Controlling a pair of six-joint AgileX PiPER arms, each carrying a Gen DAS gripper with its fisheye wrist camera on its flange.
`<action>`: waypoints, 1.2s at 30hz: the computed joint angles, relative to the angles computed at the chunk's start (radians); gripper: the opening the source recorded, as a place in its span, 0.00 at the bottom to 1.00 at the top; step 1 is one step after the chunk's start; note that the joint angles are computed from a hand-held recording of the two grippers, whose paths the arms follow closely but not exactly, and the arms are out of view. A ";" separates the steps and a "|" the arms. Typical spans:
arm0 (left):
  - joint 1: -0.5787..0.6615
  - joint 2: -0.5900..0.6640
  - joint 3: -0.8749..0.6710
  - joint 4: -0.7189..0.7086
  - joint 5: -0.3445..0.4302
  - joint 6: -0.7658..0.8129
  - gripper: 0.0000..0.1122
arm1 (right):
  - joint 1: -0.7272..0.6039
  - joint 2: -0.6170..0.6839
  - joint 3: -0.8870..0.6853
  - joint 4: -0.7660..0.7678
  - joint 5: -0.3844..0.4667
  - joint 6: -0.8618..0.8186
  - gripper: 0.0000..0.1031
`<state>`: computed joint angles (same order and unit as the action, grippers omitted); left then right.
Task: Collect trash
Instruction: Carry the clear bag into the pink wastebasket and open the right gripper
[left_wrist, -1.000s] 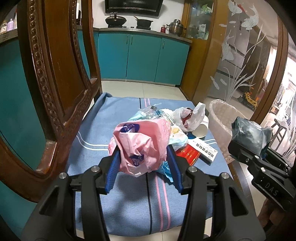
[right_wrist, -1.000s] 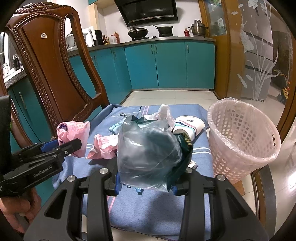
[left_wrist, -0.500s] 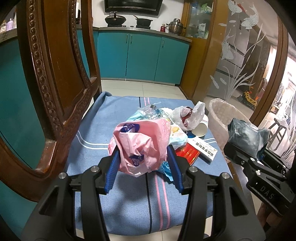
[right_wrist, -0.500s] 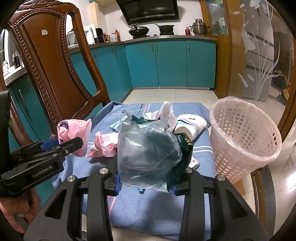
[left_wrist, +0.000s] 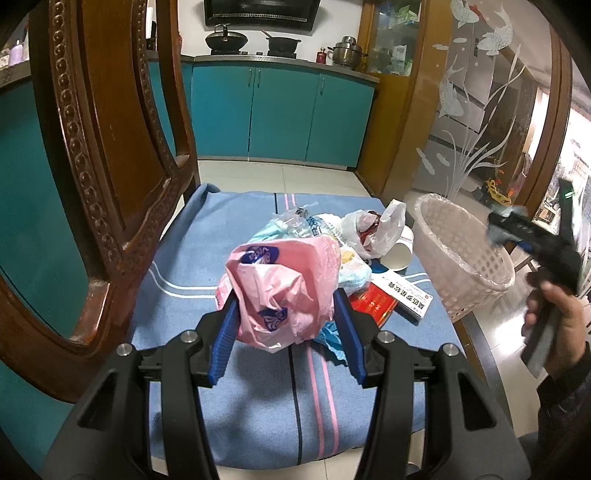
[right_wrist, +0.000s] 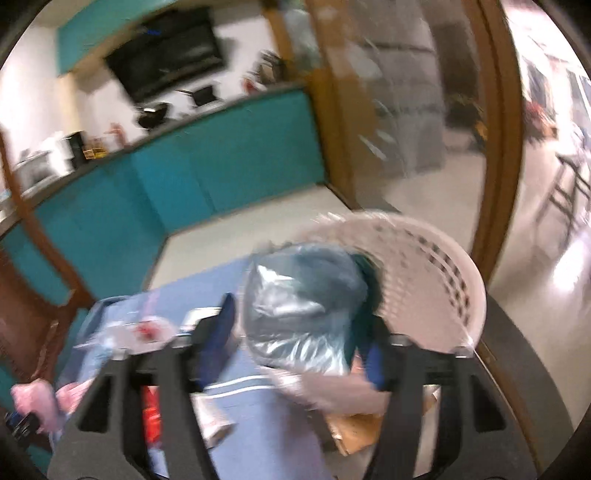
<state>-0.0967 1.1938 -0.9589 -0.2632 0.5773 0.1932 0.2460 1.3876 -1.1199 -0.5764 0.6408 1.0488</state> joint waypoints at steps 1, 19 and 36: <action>-0.003 0.000 -0.002 -0.002 0.003 0.006 0.46 | -0.020 -0.018 0.009 0.022 -0.007 0.001 0.75; -0.546 0.489 -0.693 0.193 0.157 -0.245 0.46 | -0.012 -0.400 0.220 -0.400 0.057 0.593 0.97; -0.377 0.282 -0.376 0.437 0.043 -0.415 0.89 | 0.276 -0.251 0.063 -0.197 0.128 0.273 0.97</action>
